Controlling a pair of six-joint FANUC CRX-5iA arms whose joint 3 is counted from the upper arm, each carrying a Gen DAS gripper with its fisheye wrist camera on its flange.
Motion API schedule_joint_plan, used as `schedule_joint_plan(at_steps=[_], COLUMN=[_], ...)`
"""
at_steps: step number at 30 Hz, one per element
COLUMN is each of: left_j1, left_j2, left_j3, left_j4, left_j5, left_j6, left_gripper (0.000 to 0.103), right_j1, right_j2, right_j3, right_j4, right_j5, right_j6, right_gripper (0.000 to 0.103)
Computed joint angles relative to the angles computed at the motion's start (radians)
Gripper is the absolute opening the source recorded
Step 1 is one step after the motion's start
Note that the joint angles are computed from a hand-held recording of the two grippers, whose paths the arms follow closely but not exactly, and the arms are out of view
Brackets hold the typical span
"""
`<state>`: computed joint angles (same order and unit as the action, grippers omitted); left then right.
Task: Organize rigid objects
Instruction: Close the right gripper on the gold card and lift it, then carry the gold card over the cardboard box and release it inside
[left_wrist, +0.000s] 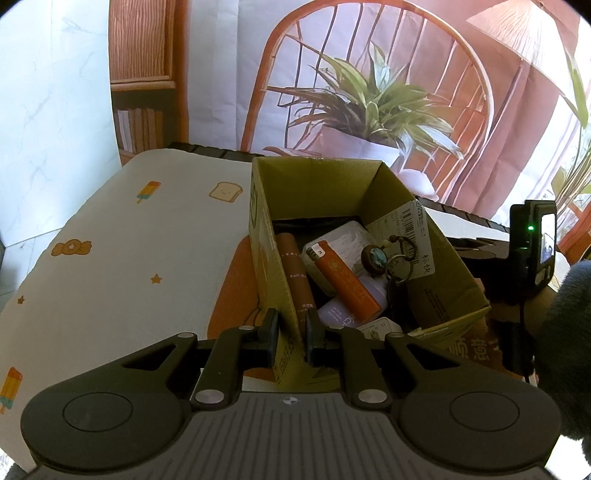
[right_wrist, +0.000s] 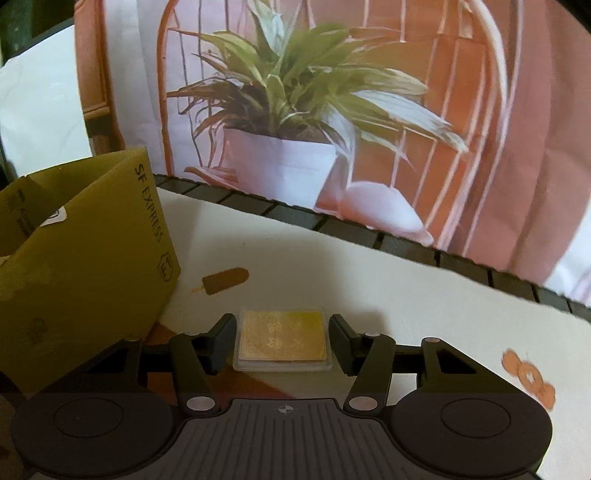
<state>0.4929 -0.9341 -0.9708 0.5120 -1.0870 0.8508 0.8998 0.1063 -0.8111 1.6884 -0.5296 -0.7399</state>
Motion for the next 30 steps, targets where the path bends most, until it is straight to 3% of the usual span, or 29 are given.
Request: schedule_joint_plan(at_steps=[5,11,17,23,30], left_j1=[0.0,-0.01,-0.022,-0.026,-0.004], left_j2=[0.001,0.005,0.01,0.026,0.033], left_j3=[-0.002,-0.003,0.002,0.007,0.002], left_j4=[0.001,-0.002,-0.012,-0.016,0.003], left_j5=[0.002,0.01,0.017,0.019,0.006], left_j6=[-0.001,0.008,0.02,0.022,0.008], left_gripper=[0.015,0.015,0.016,0.017,0.019], right_j1=[0.071,0.143,0.205,0.152,0.147], right_j2=[-0.036,-0.13,-0.222,-0.224,-0.148], right_j3=[-0.031,-0.107,-0.113,-0.053,0.029], right_j4=[-0.066,0.002,0.077,0.245,0.186], right_j5=[-0.035,-0.119,-0.183,-0.041,0.078], right_j6=[-0.042,-0.23,-0.215,-0.205,-0.127], right_gripper=[0.051,0.051,0.051,0.051,0.051])
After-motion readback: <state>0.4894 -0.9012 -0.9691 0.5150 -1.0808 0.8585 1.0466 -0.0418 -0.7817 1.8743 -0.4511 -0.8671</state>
